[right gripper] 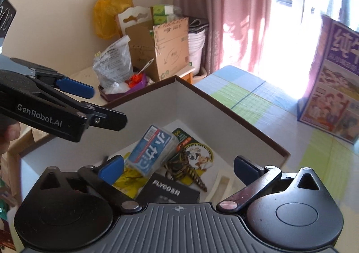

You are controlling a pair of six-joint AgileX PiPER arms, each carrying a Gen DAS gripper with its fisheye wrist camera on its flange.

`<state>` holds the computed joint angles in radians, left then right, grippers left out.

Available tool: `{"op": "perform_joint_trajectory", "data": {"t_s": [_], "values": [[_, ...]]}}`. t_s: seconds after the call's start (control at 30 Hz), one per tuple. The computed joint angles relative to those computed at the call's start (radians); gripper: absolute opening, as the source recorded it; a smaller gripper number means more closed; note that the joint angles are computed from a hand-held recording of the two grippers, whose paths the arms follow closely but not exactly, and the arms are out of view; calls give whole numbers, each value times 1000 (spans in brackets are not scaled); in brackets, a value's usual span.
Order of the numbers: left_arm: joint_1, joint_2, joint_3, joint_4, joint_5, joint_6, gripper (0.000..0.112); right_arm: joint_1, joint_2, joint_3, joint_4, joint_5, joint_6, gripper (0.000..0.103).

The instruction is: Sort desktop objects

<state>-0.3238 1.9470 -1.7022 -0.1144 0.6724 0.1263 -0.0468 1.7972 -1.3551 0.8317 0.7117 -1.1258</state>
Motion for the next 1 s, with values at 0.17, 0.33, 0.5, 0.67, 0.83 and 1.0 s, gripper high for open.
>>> {"op": "perform_joint_trajectory", "data": {"t_s": [0.17,0.33,0.5,0.67,0.83,1.0], "values": [[-28,-120,133,61,-62,-62,92,-12,-114,97,1,-25,20,101],[-67,-218,230,125,-95,-123,96,-41,-214,181,11,-20,29,101],[-106,-306,317,198,-114,-209,97,-70,-297,248,34,-3,21,101],[-145,-397,404,275,-132,-331,97,-123,-380,310,48,35,3,101],[-186,-485,482,354,-144,-454,99,-179,-446,343,61,88,-25,101],[-260,-566,550,526,-137,-663,102,-247,-506,373,84,142,-73,101]]}}
